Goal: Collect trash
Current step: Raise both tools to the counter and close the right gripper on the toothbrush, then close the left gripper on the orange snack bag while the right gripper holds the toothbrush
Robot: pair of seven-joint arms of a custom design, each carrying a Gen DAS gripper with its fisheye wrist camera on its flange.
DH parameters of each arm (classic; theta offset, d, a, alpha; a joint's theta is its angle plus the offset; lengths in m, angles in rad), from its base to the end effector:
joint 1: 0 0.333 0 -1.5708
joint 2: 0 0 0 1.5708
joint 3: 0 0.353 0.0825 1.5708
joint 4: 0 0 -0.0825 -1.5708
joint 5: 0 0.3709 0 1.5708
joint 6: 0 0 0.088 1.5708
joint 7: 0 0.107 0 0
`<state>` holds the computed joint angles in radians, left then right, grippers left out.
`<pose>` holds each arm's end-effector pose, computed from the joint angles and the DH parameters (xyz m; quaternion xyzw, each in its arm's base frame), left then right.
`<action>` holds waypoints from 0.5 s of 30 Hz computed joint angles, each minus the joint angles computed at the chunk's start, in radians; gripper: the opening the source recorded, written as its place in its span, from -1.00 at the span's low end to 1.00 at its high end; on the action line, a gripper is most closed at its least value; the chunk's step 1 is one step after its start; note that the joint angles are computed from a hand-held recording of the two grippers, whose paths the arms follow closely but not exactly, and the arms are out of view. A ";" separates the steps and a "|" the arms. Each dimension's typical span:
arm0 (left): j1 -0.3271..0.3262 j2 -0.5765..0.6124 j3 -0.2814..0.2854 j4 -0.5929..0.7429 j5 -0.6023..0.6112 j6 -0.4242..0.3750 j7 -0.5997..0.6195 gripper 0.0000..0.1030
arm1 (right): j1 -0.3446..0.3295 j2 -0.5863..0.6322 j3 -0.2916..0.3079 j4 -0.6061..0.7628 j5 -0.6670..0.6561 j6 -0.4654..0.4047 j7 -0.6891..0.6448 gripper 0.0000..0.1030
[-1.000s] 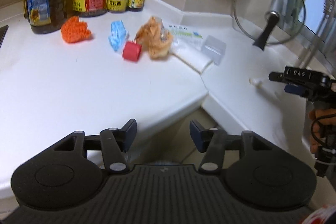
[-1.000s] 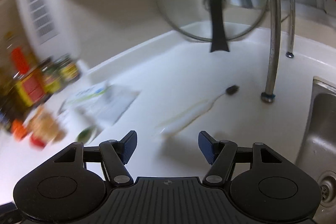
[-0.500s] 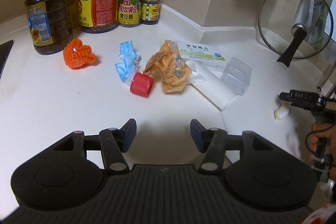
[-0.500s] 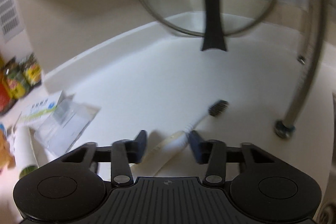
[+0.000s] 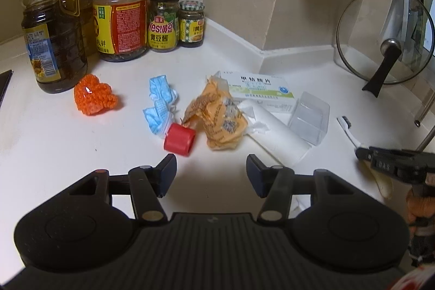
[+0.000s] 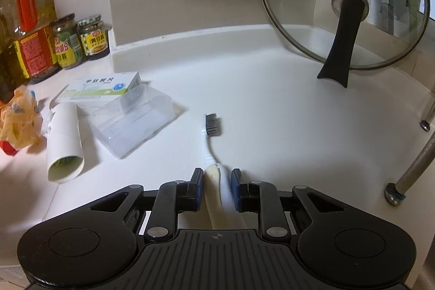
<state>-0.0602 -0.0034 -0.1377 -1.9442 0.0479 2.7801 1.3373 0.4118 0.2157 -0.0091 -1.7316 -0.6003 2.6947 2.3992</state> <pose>0.5833 -0.1193 0.6230 -0.6451 0.6463 -0.3338 0.2341 0.6056 0.2790 0.5764 -0.6515 0.6379 -0.2729 0.3069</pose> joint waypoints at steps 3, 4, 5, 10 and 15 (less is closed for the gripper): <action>0.002 0.012 0.003 0.011 0.001 0.005 -0.001 0.04 | 0.004 -0.006 0.001 -0.007 -0.014 -0.005 -0.012 -0.56; 0.003 0.016 0.003 0.015 -0.001 0.009 0.003 0.04 | 0.004 -0.007 0.001 -0.009 -0.019 -0.002 -0.016 -0.56; 0.004 0.020 0.004 0.019 0.001 0.012 0.005 0.05 | 0.003 -0.008 0.001 -0.013 -0.025 0.004 -0.020 -0.56; 0.006 0.058 0.005 0.059 0.004 0.027 0.041 0.05 | -0.007 -0.013 0.001 -0.035 -0.021 0.048 -0.022 -0.57; 0.004 0.110 -0.004 0.118 -0.020 0.037 0.122 0.05 | -0.006 -0.013 -0.003 -0.038 -0.018 0.059 -0.019 -0.61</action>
<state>-0.0558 0.1068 -0.1419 -1.8264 0.0281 2.8176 1.4596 0.4055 0.2029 -0.0117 -1.7692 -0.6183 2.7540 2.3800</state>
